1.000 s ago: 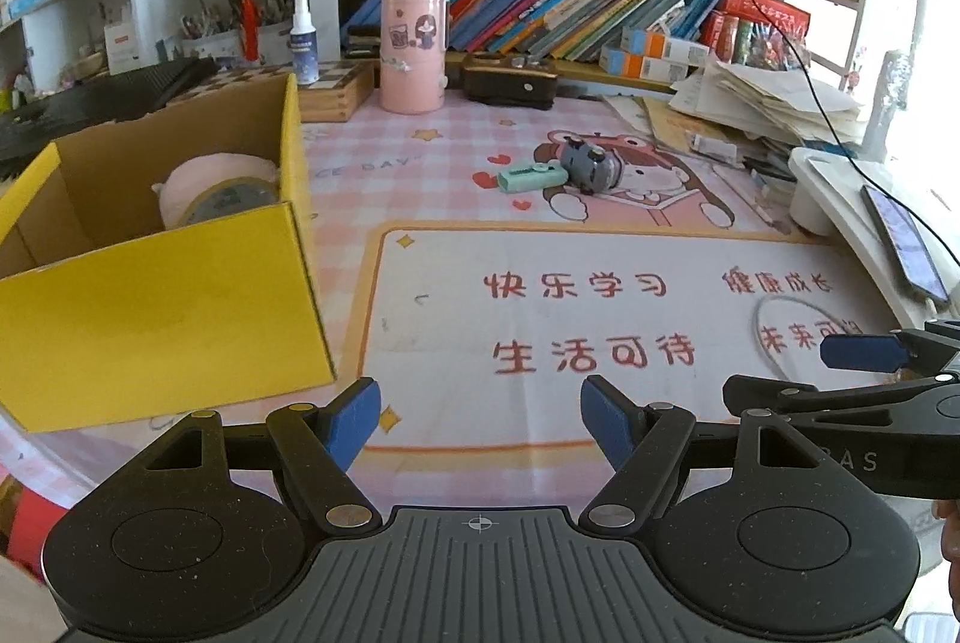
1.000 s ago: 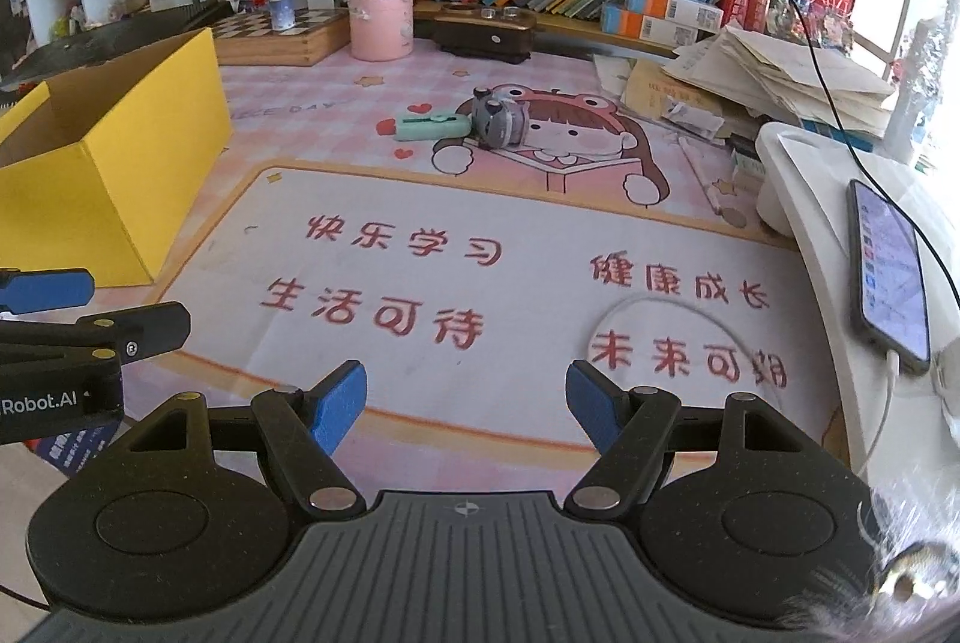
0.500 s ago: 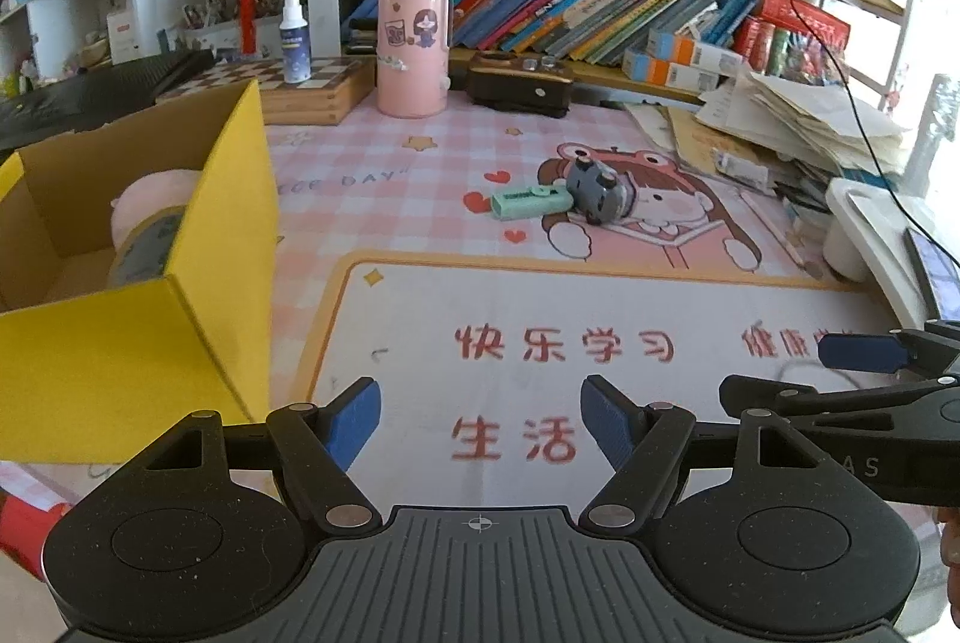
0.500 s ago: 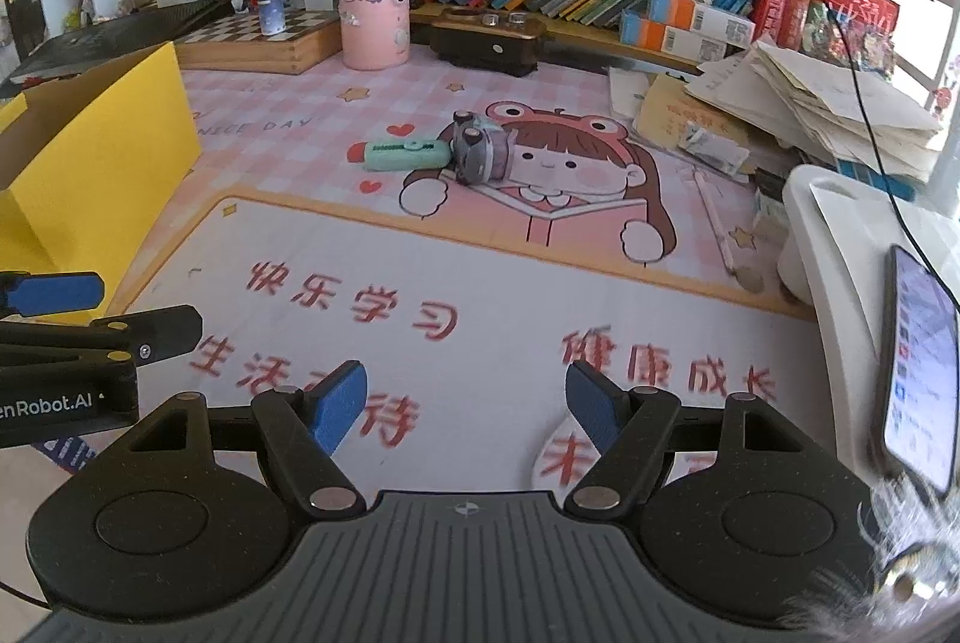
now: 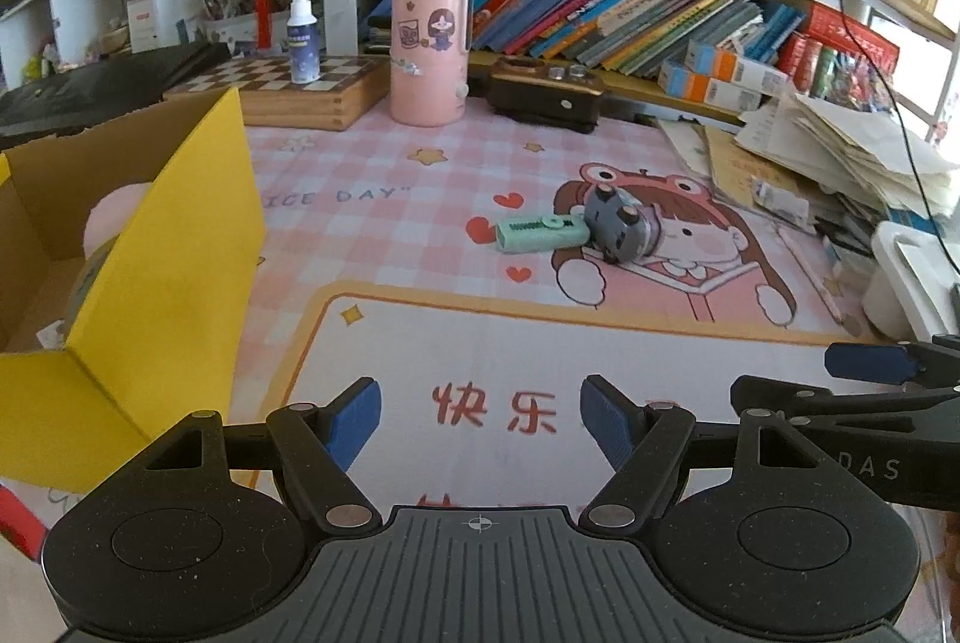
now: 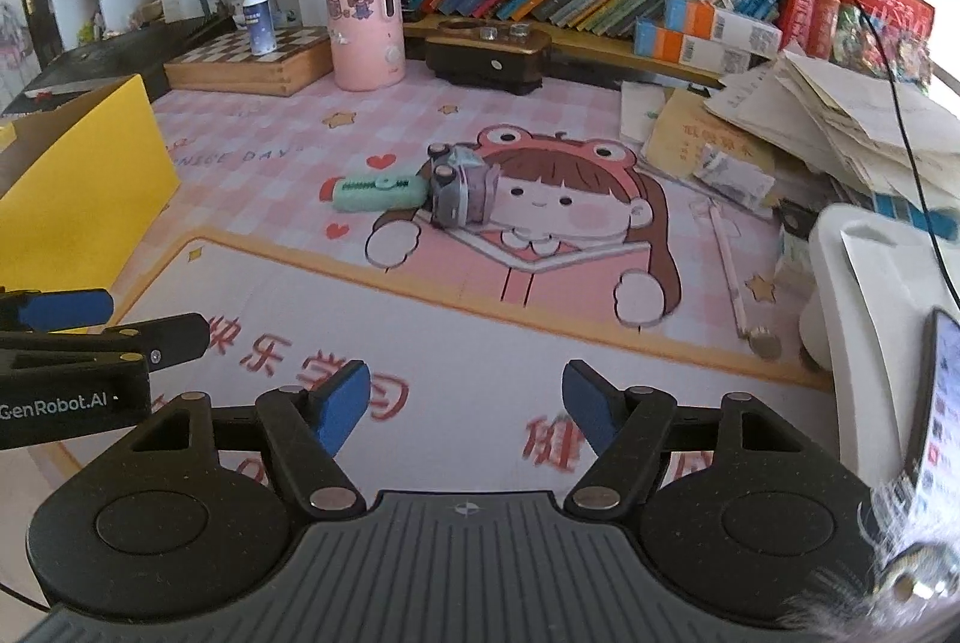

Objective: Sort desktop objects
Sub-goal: 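Grasp the grey-blue toy car with right tool while left tool approaches the mint-green piece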

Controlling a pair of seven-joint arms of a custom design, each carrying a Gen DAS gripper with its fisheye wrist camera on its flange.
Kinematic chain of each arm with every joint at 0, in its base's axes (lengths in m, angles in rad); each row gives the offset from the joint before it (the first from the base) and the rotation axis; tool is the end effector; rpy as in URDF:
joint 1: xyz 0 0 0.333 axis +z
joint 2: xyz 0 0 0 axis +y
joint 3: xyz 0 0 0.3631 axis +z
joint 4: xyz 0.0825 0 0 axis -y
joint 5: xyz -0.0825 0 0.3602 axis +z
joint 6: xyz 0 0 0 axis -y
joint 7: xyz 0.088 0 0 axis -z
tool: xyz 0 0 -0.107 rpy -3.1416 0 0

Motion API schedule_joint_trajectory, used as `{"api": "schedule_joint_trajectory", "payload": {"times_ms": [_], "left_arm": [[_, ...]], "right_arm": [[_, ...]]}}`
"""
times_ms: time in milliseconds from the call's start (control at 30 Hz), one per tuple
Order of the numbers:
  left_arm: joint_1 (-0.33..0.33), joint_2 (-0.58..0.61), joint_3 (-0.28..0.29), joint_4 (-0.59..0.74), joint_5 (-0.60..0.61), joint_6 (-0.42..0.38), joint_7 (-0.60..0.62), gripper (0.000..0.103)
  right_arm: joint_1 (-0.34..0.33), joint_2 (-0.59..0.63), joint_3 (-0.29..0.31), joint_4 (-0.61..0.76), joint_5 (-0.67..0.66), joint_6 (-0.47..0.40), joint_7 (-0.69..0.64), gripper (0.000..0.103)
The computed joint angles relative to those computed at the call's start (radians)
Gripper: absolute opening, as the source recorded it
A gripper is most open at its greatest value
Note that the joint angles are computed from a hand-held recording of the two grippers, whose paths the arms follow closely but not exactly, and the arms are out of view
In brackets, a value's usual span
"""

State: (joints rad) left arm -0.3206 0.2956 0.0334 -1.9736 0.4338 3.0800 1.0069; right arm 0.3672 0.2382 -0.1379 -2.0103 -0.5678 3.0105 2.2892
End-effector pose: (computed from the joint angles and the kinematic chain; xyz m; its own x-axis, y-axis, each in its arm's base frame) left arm 0.6101 -0.2182 0.4720 -0.1788 -0.9815 0.0679 -0.6835 0.0743 -0.7262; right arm 0.6010 0.1881 0.4792 0.0743 -0.9969 -0.0276 -0.7031 -0.0328 -0.7104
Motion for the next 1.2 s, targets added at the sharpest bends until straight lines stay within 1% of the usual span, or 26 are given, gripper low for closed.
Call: {"api": "schedule_joint_trajectory", "payload": {"times_ms": [100,233,433,767,933,1100,1133,1200], "left_arm": [[-0.037,0.018,0.042,0.032,0.028,-0.016,-0.044,0.075],[-0.053,0.038,0.063,0.071,0.065,-0.046,-0.092,0.075],[-0.036,0.074,0.044,0.132,0.093,-0.092,-0.124,0.075],[-0.022,0.139,0.031,0.234,0.106,-0.147,-0.147,0.075],[-0.017,0.163,0.024,0.274,0.103,-0.173,-0.143,0.075],[-0.011,0.178,0.015,0.299,0.099,-0.196,-0.131,0.075],[-0.010,0.181,0.013,0.305,0.097,-0.201,-0.127,0.075],[-0.006,0.189,0.005,0.317,0.091,-0.209,-0.115,0.075]], "right_arm": [[-0.016,0.031,0.006,0.035,0.019,0.016,-0.039,0.066],[-0.037,0.086,0.013,0.107,0.083,0.032,-0.108,0.065],[-0.088,0.180,0.065,0.236,0.219,0.025,-0.275,0.065],[-0.123,0.313,0.121,0.421,0.385,-0.042,-0.496,0.065],[-0.124,0.385,0.127,0.528,0.445,-0.091,-0.559,0.065],[-0.140,0.444,0.147,0.619,0.500,-0.138,-0.607,0.065],[-0.146,0.454,0.154,0.635,0.510,-0.148,-0.619,0.063],[-0.157,0.469,0.167,0.659,0.533,-0.166,-0.642,0.056]]}}
